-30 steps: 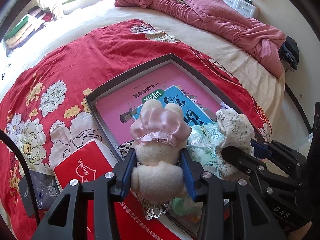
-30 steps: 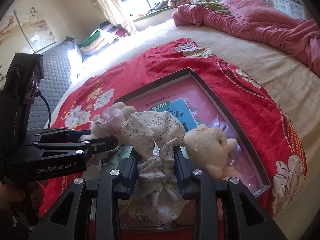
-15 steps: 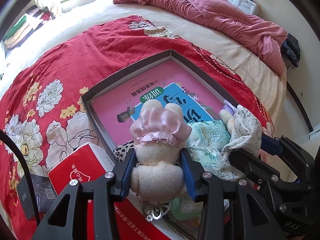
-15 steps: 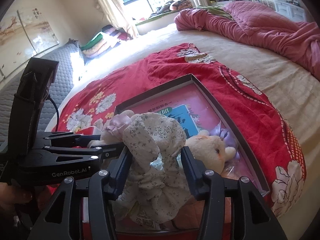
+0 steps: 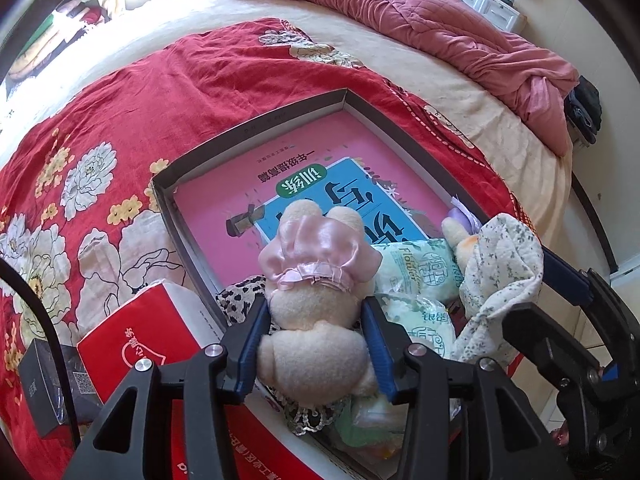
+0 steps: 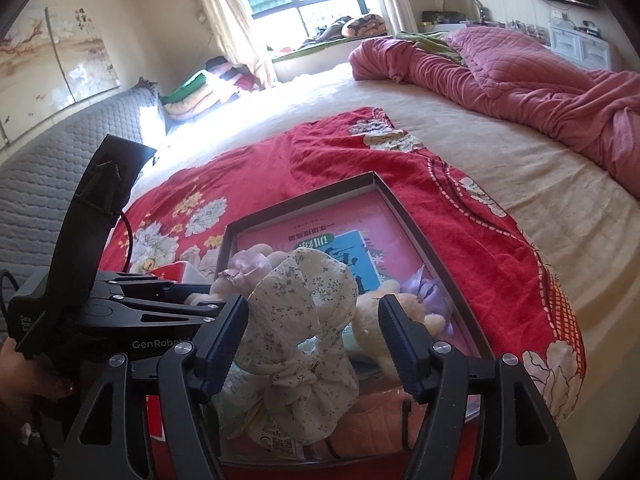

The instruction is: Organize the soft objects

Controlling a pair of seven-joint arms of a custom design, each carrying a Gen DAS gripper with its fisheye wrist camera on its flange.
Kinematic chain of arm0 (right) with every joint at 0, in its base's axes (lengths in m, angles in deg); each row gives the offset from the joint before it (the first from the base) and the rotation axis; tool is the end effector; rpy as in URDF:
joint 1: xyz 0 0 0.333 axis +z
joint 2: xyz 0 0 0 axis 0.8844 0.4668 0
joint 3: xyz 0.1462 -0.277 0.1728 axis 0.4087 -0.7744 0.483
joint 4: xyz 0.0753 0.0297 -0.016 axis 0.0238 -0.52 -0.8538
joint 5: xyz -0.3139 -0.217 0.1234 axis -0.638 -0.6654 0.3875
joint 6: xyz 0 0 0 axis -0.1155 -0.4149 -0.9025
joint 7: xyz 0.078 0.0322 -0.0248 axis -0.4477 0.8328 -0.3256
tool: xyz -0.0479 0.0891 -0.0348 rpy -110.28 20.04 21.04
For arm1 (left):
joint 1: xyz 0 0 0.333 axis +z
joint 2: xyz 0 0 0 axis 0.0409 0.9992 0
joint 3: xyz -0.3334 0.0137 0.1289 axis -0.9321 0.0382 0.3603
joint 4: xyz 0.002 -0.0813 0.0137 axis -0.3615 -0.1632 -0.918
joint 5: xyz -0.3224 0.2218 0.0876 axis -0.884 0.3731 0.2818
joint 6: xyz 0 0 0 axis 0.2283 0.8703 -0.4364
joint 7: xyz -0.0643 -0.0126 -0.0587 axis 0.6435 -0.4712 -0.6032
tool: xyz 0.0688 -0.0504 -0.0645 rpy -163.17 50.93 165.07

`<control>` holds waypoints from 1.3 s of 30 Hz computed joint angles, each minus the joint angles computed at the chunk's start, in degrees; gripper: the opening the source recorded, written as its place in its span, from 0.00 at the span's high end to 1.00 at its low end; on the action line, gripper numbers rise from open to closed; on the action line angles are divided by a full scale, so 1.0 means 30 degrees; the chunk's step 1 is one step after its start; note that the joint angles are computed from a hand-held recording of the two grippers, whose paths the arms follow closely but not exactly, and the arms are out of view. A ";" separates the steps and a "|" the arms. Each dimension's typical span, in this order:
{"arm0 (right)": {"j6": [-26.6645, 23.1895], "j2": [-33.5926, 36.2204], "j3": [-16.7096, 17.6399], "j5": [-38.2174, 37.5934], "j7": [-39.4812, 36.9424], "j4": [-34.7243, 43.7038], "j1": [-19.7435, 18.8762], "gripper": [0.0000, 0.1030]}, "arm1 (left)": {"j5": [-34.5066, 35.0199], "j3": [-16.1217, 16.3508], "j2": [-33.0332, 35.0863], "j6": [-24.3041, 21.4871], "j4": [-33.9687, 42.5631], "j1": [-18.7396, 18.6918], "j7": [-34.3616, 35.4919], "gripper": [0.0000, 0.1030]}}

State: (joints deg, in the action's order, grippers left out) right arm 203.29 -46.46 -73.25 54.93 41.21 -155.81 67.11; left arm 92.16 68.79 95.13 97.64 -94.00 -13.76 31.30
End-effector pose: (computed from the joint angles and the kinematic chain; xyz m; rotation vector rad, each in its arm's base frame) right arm 0.6916 0.1090 0.5788 -1.9820 1.1845 -0.1556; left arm 0.6892 -0.3028 0.5658 -2.2101 1.8778 -0.5052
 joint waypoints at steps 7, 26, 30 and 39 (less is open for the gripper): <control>0.0109 -0.0070 -0.0014 0.0141 0.0114 -0.0010 -0.0054 0.29 | 0.0189 0.0072 -0.0015 -0.0261 0.0073 -0.0115 -0.0182 0.53; 0.1527 -0.0672 -0.0301 -0.0766 0.1430 -0.0580 0.0253 0.24 | 0.0892 0.0124 -0.0967 0.0207 -0.0772 -0.0152 -0.0957 0.36; 0.2014 -0.0699 -0.0436 -0.1568 0.2397 -0.0654 0.0404 0.24 | 0.0655 0.0035 -0.1298 0.0856 -0.1292 -0.0002 -0.1149 0.29; 0.3681 -0.0840 -0.0515 -0.3117 0.4315 -0.1119 0.0560 0.24 | 0.1654 0.0276 -0.1743 -0.0075 -0.1420 -0.0388 -0.2450 0.14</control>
